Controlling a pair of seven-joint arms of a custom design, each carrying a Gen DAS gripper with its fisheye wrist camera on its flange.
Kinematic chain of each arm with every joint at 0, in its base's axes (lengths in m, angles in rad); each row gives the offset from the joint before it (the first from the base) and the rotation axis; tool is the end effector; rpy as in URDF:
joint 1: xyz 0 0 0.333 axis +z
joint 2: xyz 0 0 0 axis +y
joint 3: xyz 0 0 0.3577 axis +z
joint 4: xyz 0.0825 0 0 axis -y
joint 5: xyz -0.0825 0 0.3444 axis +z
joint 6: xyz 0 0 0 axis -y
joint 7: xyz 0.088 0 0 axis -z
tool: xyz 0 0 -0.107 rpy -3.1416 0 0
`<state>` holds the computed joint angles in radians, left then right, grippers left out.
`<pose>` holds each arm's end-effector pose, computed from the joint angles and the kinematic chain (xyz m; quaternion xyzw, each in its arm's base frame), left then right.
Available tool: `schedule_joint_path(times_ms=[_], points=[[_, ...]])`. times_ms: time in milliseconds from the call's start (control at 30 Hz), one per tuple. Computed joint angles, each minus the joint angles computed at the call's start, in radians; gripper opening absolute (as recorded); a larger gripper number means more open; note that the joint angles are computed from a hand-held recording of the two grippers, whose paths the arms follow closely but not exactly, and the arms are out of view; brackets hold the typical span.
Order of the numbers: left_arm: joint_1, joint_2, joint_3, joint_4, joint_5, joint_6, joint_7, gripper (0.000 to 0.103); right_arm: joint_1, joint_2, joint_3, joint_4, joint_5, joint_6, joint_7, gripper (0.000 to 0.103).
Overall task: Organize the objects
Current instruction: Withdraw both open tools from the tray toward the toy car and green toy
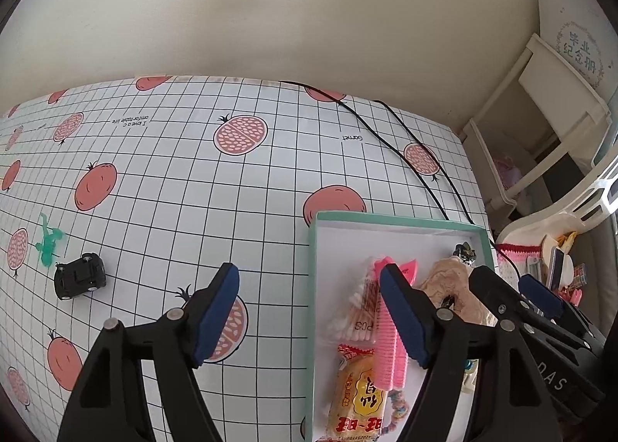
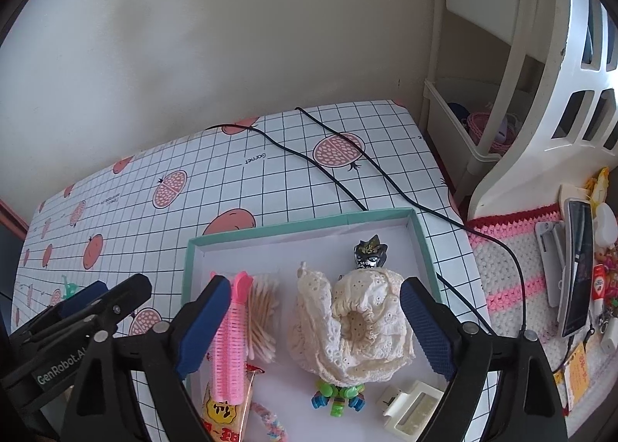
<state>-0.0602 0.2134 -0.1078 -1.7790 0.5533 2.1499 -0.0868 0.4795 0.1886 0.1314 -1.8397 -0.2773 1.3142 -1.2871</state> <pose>0.6063 -0.0751 0.5134 -0.9558 0.1678 -0.1059 0.2172 0.4250 0.2504 0.4565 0.5279 0.7657 -0.3675 0.0040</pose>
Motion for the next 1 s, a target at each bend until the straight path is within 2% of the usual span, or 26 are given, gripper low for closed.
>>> schedule_joint_path(times_ms=[33,100,233,333,1000], points=[[0.000,-0.002,0.000,-0.003,0.002,0.000,-0.002,0.076,0.001,0.000,0.000,-0.001,-0.001,0.000,0.004,0.098],[-0.001,-0.004,0.001,-0.004,0.004,-0.005,-0.007,0.076,0.003,0.001,0.000,-0.001,-0.006,-0.003,0.012,0.102],[-0.002,-0.006,0.002,-0.005,0.009,-0.018,-0.017,0.078,0.003,0.002,-0.001,-0.001,-0.008,-0.002,0.015,0.102],[-0.004,-0.009,0.003,-0.010,0.019,-0.025,-0.035,0.090,0.003,0.001,-0.001,-0.003,-0.010,0.000,0.019,0.103],[0.002,-0.027,0.000,-0.029,0.026,-0.035,-0.049,0.091,-0.003,-0.005,-0.003,-0.011,-0.014,0.017,0.015,0.103]])
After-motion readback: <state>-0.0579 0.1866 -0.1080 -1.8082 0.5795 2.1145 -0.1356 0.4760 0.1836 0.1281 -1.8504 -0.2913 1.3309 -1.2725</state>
